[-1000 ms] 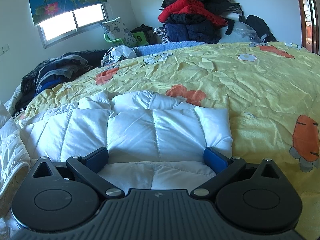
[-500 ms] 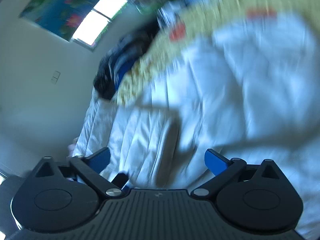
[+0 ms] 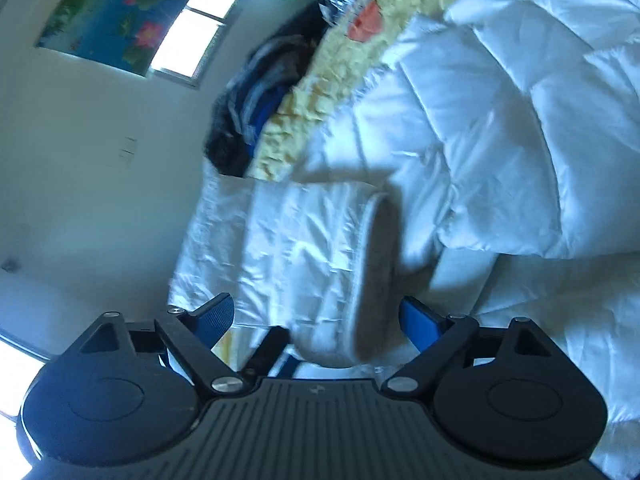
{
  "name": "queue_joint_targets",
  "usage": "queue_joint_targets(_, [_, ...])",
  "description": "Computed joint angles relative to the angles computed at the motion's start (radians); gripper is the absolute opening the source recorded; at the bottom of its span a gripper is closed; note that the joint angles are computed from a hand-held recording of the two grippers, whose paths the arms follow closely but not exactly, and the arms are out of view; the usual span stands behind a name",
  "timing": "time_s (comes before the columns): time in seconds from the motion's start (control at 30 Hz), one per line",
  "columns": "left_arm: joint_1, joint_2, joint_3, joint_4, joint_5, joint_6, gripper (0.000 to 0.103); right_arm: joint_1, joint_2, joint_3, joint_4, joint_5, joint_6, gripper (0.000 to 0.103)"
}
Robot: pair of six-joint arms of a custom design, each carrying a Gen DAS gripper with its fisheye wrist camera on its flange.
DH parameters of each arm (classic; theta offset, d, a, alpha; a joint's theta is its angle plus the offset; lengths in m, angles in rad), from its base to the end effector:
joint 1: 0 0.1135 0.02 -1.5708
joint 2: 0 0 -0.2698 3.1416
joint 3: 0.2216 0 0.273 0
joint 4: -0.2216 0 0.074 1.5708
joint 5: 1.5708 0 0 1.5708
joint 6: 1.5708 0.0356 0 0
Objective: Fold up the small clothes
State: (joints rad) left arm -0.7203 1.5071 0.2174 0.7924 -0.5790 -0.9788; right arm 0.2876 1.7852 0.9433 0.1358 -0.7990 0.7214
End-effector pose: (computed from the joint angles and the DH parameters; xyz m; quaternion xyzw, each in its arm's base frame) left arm 0.1824 -0.1342 0.0940 -0.2509 0.7979 -0.2060 0.5078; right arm 0.3521 0.1308 0.1543 0.0209 0.8520 0.4958 0.1672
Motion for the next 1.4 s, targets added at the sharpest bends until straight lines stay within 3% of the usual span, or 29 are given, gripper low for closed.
queue_joint_targets(0.07, [0.000, 0.000, 0.000, 0.000, 0.000, 0.000, 0.103, 0.017, 0.012, -0.011, 0.059, 0.000, 0.037, 0.083])
queue_joint_targets(0.2, [0.000, 0.001, -0.001, 0.003, 0.000, -0.001, 0.103, 0.050, 0.008, 0.003, 0.021, 0.042, -0.029, 0.033])
queue_joint_targets(0.4, [-0.004, 0.002, 0.001, 0.003, -0.005, -0.005, 0.103, 0.045, 0.008, -0.005, 0.075, 0.054, -0.037, 0.017])
queue_joint_targets(0.67, [-0.022, -0.016, 0.006, -0.031, -0.023, -0.008, 0.103, -0.106, -0.086, 0.038, 0.036, -0.006, -0.105, 0.017])
queue_joint_targets(0.83, [-0.039, -0.113, 0.023, -0.173, 0.010, -0.002, 0.103, -0.279, -0.106, 0.098, -0.109, -0.047, -0.221, 0.017])
queue_joint_targets(0.93, [-0.083, -0.261, -0.018, -0.200, 0.104, 0.098, 0.103, -0.366, -0.063, 0.128, -0.217, -0.049, -0.317, 0.016])
queue_joint_targets(1.1, [-0.162, -0.423, 0.050, -0.363, -0.102, 0.350, 0.103, -0.431, 0.026, 0.108, -0.178, -0.074, -0.313, 0.016])
queue_joint_targets(1.2, [-0.041, -0.466, 0.099, -0.426, -0.046, 0.378, 0.103, -0.419, 0.076, 0.102, -0.140, -0.109, -0.256, 0.023])
queue_joint_targets(1.3, [0.034, -0.473, 0.133, -0.511, -0.029, 0.299, 0.103, -0.420, 0.097, 0.091, -0.108, -0.125, -0.226, 0.046])
queue_joint_targets(1.4, [0.051, -0.471, 0.124, -0.540, -0.055, 0.249, 0.103, -0.424, 0.121, 0.109, -0.129, -0.148, -0.235, 0.053])
